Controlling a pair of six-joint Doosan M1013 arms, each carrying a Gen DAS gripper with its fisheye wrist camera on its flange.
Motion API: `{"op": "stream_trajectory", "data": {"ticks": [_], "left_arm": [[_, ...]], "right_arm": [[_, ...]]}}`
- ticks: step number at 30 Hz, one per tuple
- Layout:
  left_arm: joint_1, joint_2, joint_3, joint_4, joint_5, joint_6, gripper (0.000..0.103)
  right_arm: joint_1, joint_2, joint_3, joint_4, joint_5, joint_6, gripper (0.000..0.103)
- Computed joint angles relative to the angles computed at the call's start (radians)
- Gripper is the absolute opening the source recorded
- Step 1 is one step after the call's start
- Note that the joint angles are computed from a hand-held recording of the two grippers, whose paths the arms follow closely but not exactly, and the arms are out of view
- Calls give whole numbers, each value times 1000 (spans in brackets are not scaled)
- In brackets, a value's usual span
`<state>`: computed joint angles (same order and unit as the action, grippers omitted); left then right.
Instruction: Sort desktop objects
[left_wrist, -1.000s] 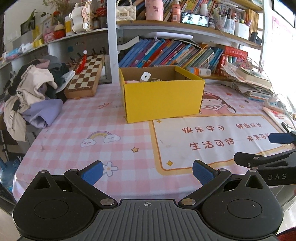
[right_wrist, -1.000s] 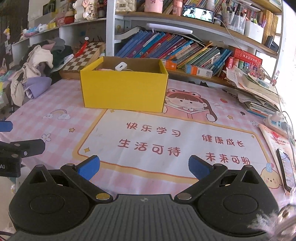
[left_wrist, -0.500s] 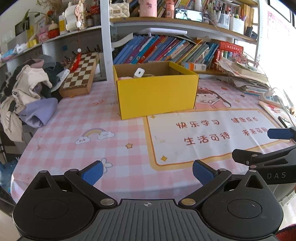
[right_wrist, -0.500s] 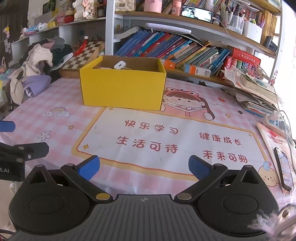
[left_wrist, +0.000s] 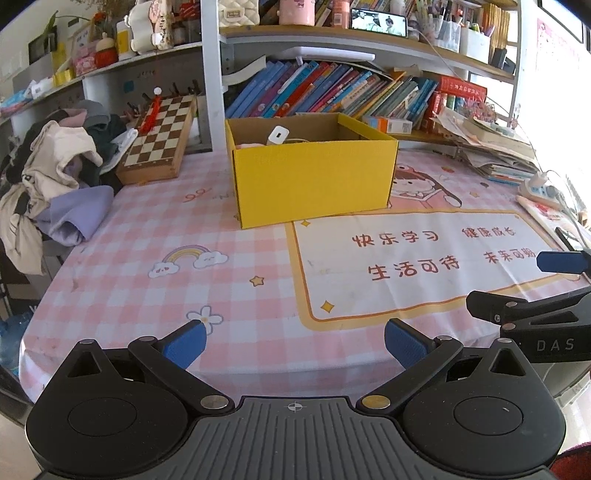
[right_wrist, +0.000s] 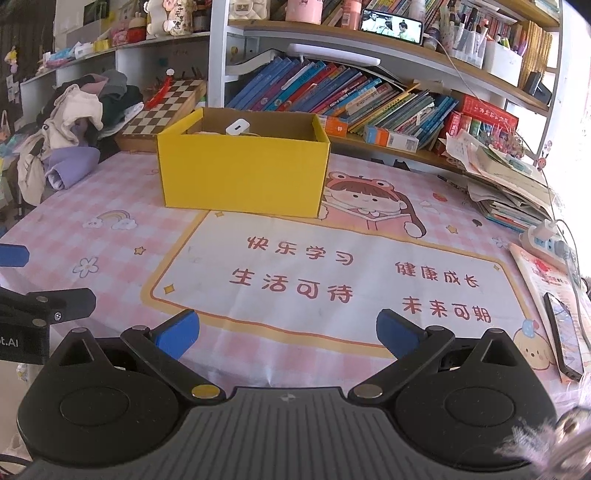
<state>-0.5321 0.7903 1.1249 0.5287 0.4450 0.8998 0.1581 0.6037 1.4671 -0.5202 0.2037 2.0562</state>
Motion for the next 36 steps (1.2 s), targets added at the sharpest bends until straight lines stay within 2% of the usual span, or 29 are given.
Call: {"op": "stream_trajectory", "data": {"ticks": [10, 13, 27, 36], "left_arm": [[-1, 2, -3, -21, -1, 24, 103], [-2, 1, -3, -17, 0, 26, 103], [-4, 4, -9, -22, 13, 44, 103], [-3, 6, -12, -33, 12, 56, 103]], "right_arm": [[0, 0, 0, 3, 10, -5, 103], [-14, 2, -3, 94, 0, -113, 103], [-12, 5, -9, 147, 24, -160, 103], [-8, 6, -10, 133, 33, -145, 103]]}}
